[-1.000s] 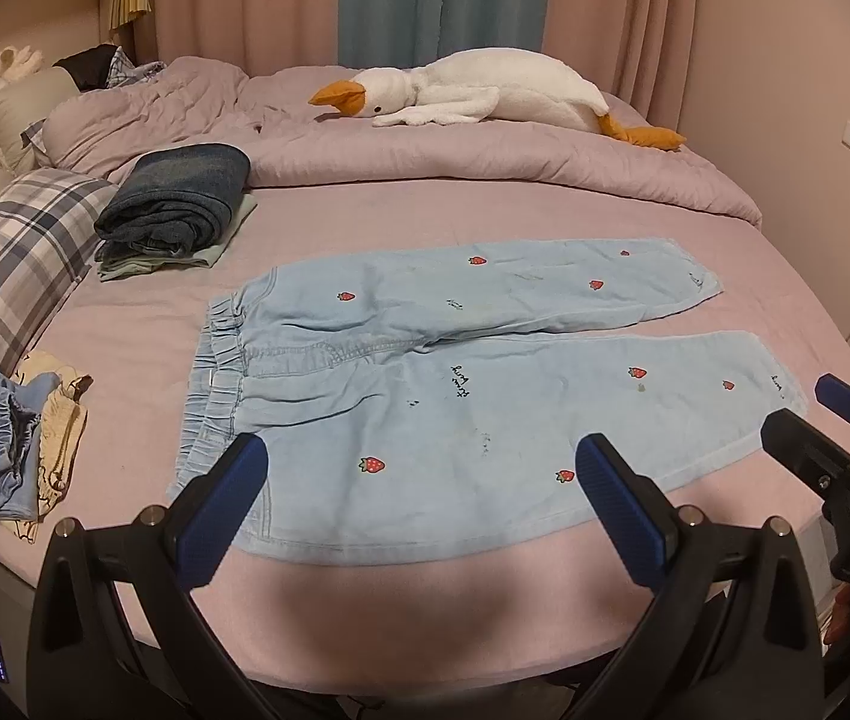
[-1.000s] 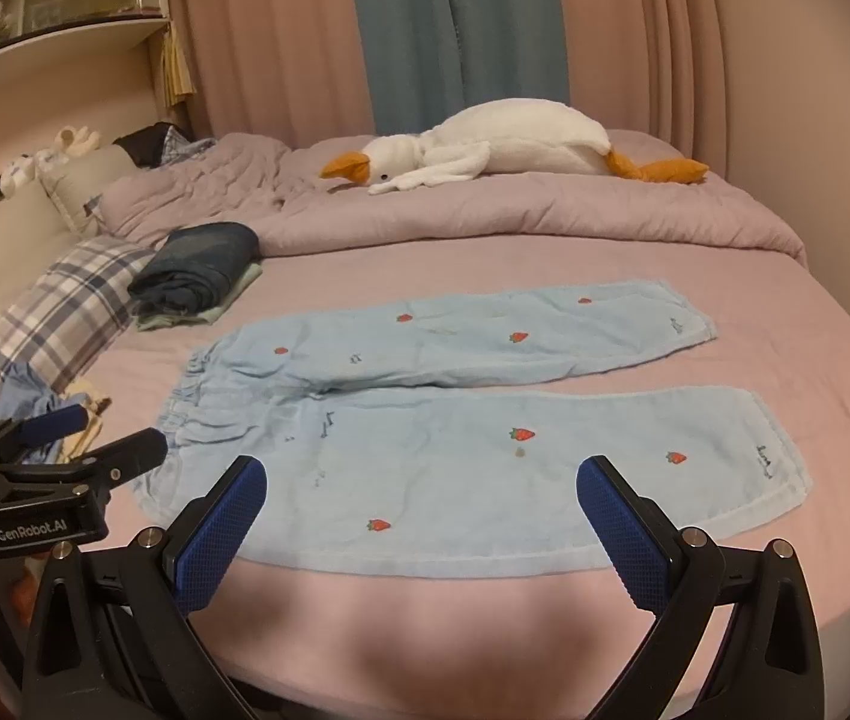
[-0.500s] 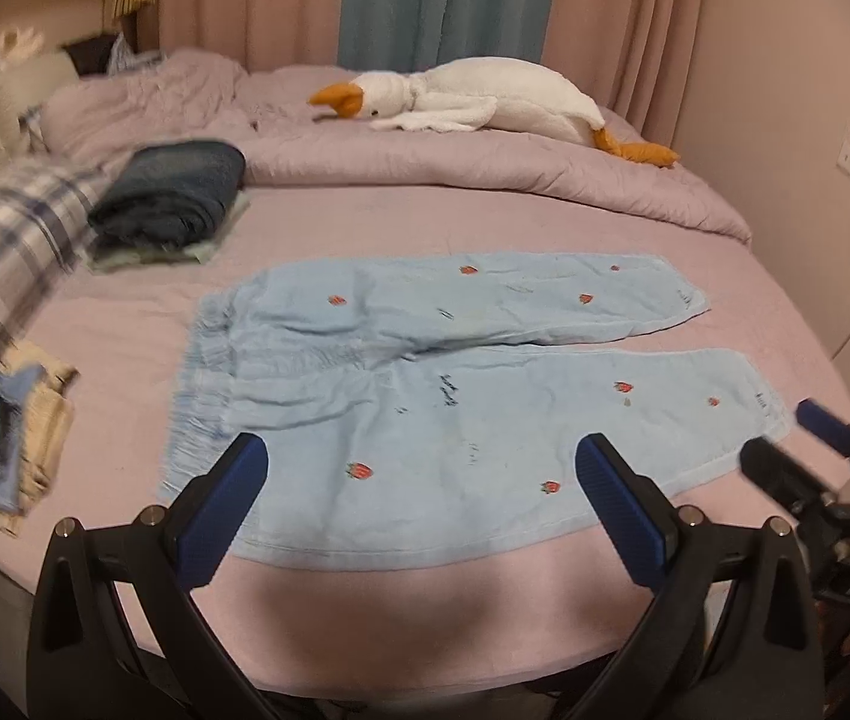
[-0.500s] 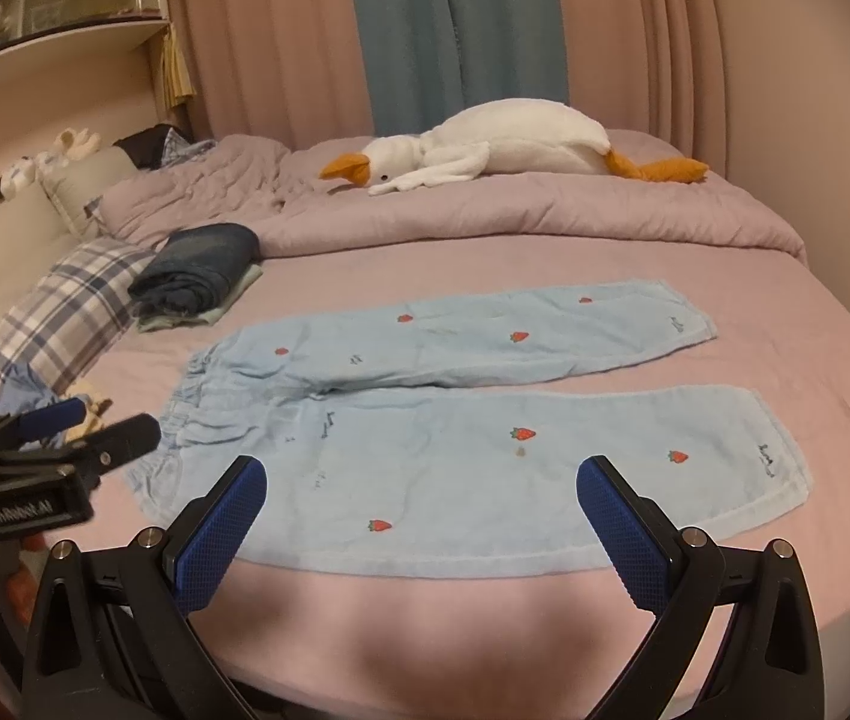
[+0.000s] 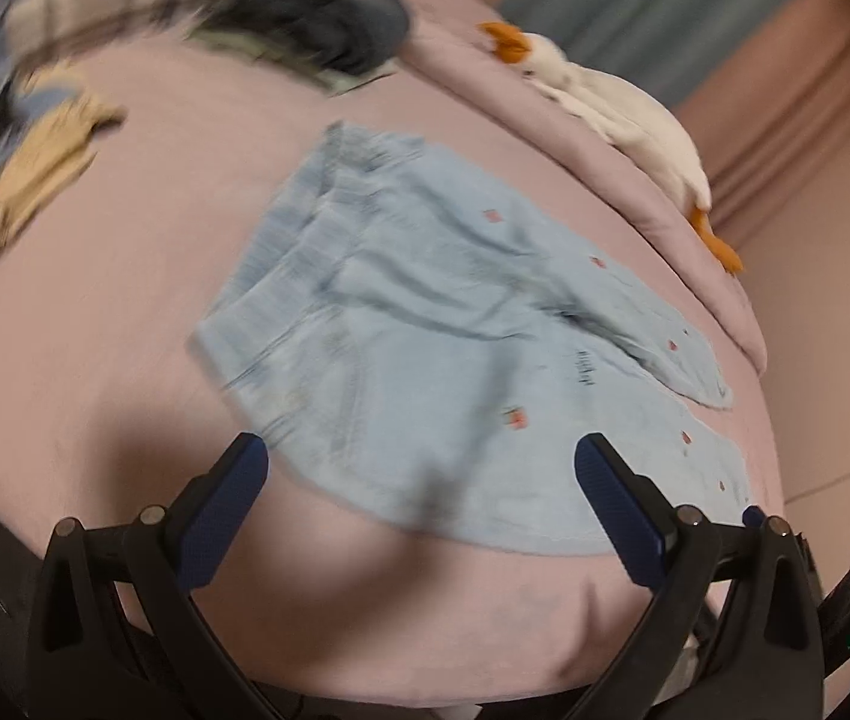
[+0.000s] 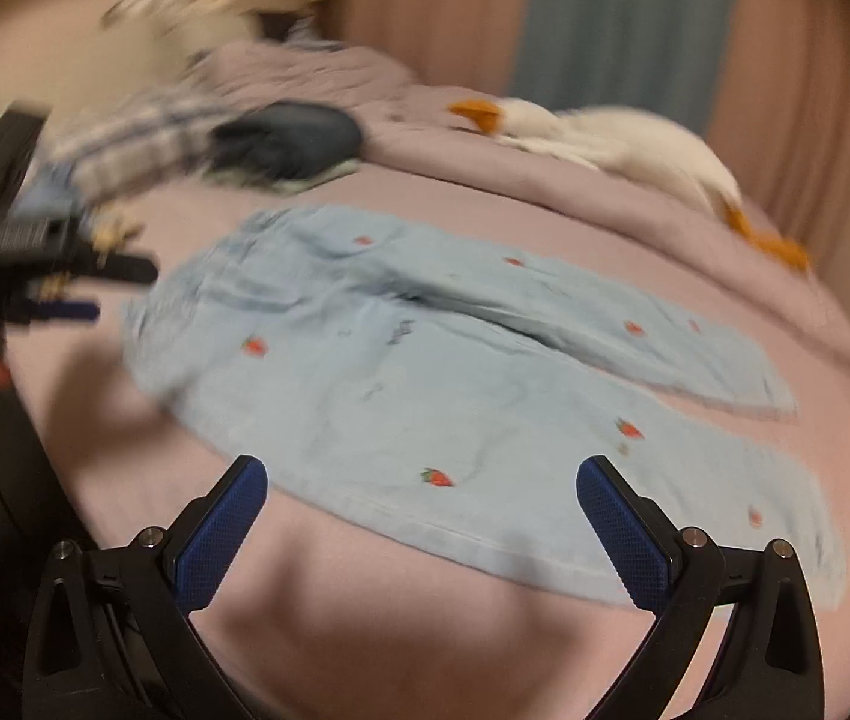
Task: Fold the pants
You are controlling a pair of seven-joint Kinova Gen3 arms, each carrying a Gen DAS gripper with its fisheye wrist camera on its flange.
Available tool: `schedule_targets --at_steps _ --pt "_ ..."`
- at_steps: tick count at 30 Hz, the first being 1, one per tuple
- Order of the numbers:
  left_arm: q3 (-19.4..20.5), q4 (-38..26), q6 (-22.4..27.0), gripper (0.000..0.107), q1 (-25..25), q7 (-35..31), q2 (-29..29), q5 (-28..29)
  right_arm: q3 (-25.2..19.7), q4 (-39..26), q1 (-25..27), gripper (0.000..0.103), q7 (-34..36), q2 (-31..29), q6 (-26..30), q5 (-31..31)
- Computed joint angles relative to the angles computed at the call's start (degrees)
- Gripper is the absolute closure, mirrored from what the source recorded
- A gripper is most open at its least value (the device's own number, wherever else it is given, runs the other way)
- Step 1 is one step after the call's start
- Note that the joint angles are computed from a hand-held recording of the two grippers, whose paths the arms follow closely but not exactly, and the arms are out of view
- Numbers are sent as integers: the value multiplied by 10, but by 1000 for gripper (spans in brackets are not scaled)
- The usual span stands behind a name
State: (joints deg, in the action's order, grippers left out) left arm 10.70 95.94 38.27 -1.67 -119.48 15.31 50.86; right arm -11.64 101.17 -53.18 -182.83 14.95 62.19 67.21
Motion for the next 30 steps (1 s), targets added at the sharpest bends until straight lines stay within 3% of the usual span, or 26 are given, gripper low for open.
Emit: schedule_targets --at_steps 3,5,7,9,11,13,14,15,16,17,20,22,26,30 --pt "-48 3 51 6 3 -8 21 42 -56 -4 28 0 70 59 51 50" --pt "-65 -10 83 7 9 31 35 27 -109 -10 63 8 117 89 70 79" --pt "-62 -12 79 10 15 68 31 -8 -156 -25 102 12 158 110 82 90" --pt "-29 -12 51 13 6 87 25 -43 -164 -40 117 18 177 127 80 91" --pt "-19 -23 29 24 16 109 28 -77 -132 -48 106 23 183 128 52 79" --pt "-23 -33 1 48 32 131 39 -108 -79 -66 78 26 205 126 26 58" --pt "-30 -40 -6 54 42 151 44 -125 -56 -72 67 34 217 125 11 47" --pt "-27 -44 -15 68 42 162 48 -133 -44 -74 65 39 221 125 -7 43" --pt "-16 -45 -20 82 31 163 51 -137 -42 -76 73 50 228 123 -28 36" --pt "-9 -45 -19 82 20 155 54 -133 -51 -76 90 66 233 119 -51 28" --pt "11 -33 -18 86 -9 119 52 -113 -105 -80 139 83 236 118 -62 29" --pt "11 -22 -20 89 -13 104 40 -108 -114 -90 135 92 256 120 -44 19" --pt "21 -1 -25 89 -32 68 10 -100 -111 -100 105 93 302 119 -11 6" --pt "-26 -28 2 84 23 135 34 -175 -124 -82 123 92 272 124 -22 17"
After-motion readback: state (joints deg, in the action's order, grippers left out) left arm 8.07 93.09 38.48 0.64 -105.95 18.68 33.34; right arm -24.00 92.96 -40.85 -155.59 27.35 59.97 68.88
